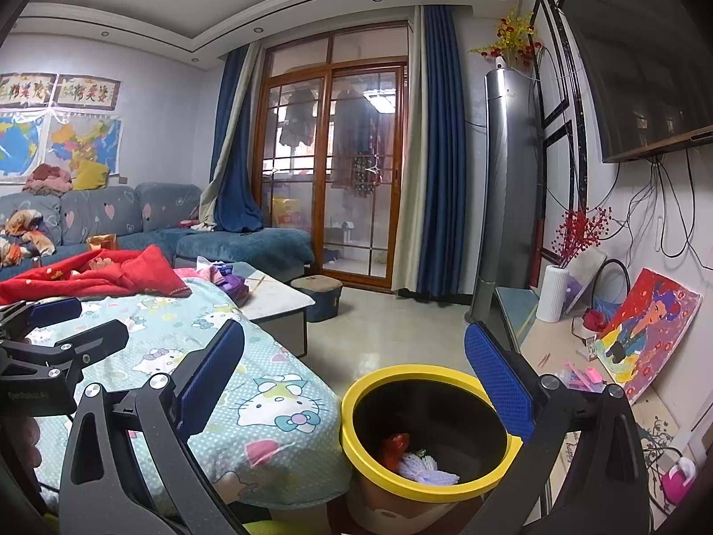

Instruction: Collect trash

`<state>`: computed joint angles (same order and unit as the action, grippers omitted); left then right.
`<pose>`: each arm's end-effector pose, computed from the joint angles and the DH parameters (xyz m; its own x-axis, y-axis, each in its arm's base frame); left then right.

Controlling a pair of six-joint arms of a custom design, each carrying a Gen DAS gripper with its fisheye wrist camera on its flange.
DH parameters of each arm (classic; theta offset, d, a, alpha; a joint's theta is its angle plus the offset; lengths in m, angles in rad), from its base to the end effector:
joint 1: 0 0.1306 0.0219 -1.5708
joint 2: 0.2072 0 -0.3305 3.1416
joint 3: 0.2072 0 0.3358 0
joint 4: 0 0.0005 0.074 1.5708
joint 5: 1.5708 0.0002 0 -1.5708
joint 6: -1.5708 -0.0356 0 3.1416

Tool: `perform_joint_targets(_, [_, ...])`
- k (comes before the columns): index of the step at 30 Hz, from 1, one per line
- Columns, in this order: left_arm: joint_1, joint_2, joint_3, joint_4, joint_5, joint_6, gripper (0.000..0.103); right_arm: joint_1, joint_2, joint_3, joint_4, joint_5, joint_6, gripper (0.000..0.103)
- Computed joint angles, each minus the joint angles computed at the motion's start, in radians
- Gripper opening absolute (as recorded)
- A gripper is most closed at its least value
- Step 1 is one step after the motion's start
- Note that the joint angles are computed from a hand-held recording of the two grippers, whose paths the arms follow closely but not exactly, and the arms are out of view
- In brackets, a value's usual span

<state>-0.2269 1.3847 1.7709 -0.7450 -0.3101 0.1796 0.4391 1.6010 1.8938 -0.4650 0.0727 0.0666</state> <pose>0.4319 -0.0891 0.5494 -0.3252 -0.0995 -0.9404 -0.1242 0.9903 -0.0618 0.4801 0.2221 0.5298 -0.1308 -0.1348 -0.9822 -0.3687 0.9263 -0.0780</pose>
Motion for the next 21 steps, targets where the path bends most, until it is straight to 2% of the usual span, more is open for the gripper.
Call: perform_joint_targets(21, [-0.001, 0.000, -0.001, 0.002, -0.001, -0.002, 0.092, -0.004, -0.005, -0.019, 0.016, 0.014, -0.011, 0.097])
